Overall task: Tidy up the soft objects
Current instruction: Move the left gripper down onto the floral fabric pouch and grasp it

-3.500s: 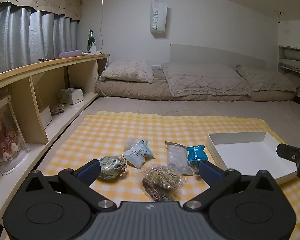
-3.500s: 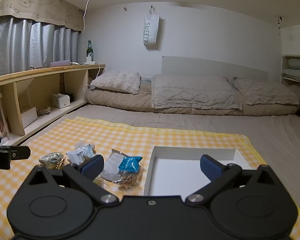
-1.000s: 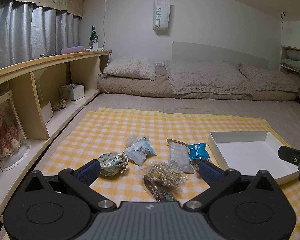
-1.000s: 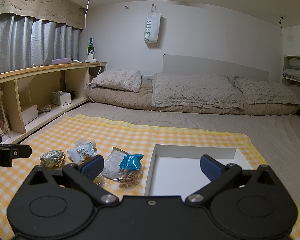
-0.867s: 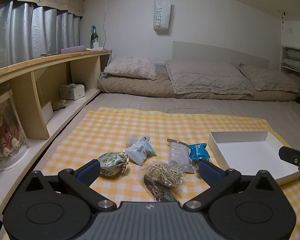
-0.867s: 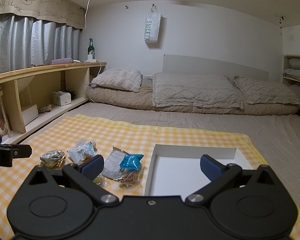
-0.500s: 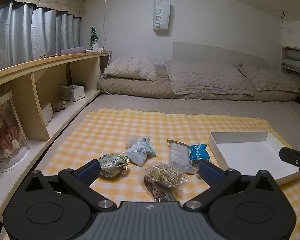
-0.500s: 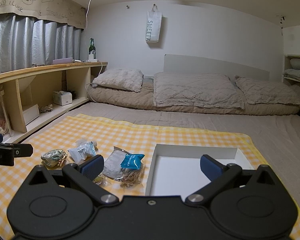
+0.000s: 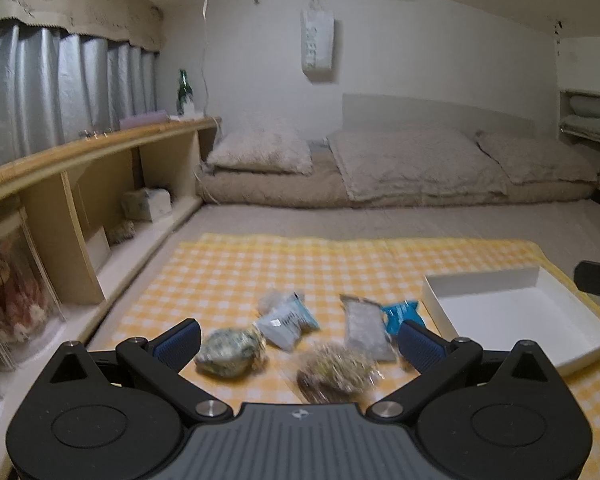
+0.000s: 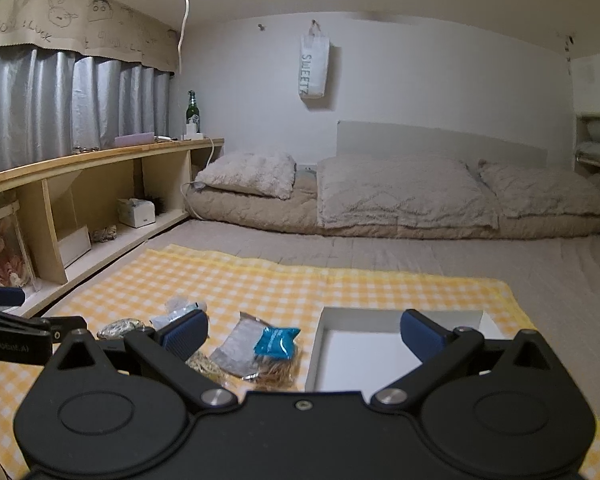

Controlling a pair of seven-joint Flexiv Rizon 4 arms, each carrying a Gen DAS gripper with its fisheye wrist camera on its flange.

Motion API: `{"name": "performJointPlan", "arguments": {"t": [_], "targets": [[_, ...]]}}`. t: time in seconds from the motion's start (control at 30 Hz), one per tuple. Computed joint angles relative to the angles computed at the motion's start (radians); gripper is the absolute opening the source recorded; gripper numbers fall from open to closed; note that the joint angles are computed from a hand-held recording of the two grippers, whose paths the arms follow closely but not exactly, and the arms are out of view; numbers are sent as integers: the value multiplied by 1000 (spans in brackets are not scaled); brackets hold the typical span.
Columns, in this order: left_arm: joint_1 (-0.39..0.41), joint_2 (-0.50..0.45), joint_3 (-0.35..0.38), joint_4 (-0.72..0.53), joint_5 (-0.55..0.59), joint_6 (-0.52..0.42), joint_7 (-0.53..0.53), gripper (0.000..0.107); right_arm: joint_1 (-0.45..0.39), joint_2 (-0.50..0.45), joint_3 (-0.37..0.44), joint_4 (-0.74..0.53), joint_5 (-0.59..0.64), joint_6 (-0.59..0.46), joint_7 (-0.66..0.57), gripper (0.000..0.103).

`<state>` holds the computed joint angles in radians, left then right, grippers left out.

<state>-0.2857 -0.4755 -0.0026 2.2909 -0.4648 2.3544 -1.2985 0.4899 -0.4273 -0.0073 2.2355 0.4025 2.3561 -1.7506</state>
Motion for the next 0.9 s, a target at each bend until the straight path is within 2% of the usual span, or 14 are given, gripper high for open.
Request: {"name": "performJointPlan", "arguments": {"t": [0.3, 0.43, 0.63, 0.7, 0.77, 0.9], "targets": [[7, -18, 11, -113, -74, 75, 43, 103, -106, 53, 38, -42, -225, -79, 46, 103], [20, -32, 5, -184, -102, 34, 90, 103, -121, 44, 32, -104, -285, -119, 62, 103], [27, -84, 14, -280, -181, -53, 142, 103, -127, -24, 17, -243, -342, -201, 107, 103], [52, -104, 8, -293, -150, -66, 122, 103, -182, -64, 55, -292, -421, -243, 171, 103], [59, -120, 13, -313, -157, -114, 127, 103, -279, -121, 132, -335, -552, -265, 259, 103], [106, -139, 11, -343, -88, -222, 102, 103, -488, -238, 301, -399, -858, -316, 427, 103]]}}
